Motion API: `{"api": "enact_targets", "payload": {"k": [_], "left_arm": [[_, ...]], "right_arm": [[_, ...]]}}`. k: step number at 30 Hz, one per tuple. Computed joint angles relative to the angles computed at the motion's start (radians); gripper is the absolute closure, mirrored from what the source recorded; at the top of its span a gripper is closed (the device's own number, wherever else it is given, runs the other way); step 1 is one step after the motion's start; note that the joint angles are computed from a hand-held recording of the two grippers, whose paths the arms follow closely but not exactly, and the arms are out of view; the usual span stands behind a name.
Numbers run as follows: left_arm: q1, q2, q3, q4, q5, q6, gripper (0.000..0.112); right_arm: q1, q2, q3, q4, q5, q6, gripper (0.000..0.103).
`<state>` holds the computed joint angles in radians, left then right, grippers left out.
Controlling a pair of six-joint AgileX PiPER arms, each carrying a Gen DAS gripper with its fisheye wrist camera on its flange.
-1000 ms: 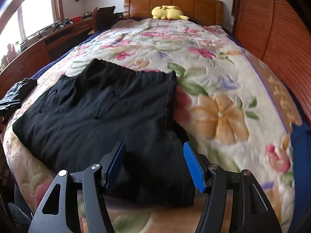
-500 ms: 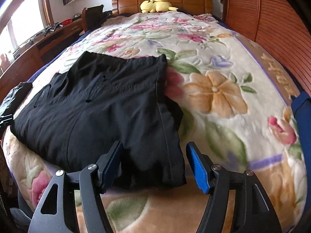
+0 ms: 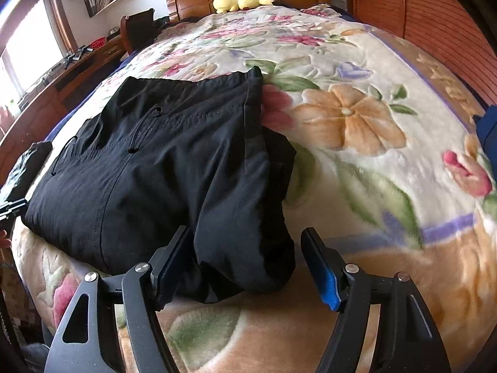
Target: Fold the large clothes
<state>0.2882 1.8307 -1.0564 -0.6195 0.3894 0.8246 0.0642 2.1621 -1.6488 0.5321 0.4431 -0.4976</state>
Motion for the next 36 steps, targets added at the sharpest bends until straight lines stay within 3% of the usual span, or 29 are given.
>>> {"api": "enact_targets", "payload": {"k": [18,28,29,30,32,36], "left_arm": [[0.034,0.026,0.033,-0.09,0.012,0.09,0.079],[0.035,0.061,0.022,-0.167,0.006,0.123,0.079],[0.036,0.061,0.027,-0.193,0.003,0.149,0.079],[0.038,0.06,0.03,-0.216,0.002,0.172,0.079],[0.051,0.055,0.039,-0.287,0.014,0.25,0.082],[0.083,0.048,0.047,-0.385,0.059,0.342,0.095]], "right_arm": [[0.005,0.01,0.052,0.106,-0.069,-0.091,0.024],[0.0,0.045,-0.024,0.046,0.02,-0.019,0.024],[0.0,0.045,-0.025,0.051,0.018,-0.021,0.026],[-0.005,0.045,-0.021,0.095,0.023,-0.059,0.039],[-0.008,0.038,-0.006,0.163,0.024,-0.114,0.049],[-0.005,0.003,0.046,0.23,-0.001,-0.179,0.074]]}}
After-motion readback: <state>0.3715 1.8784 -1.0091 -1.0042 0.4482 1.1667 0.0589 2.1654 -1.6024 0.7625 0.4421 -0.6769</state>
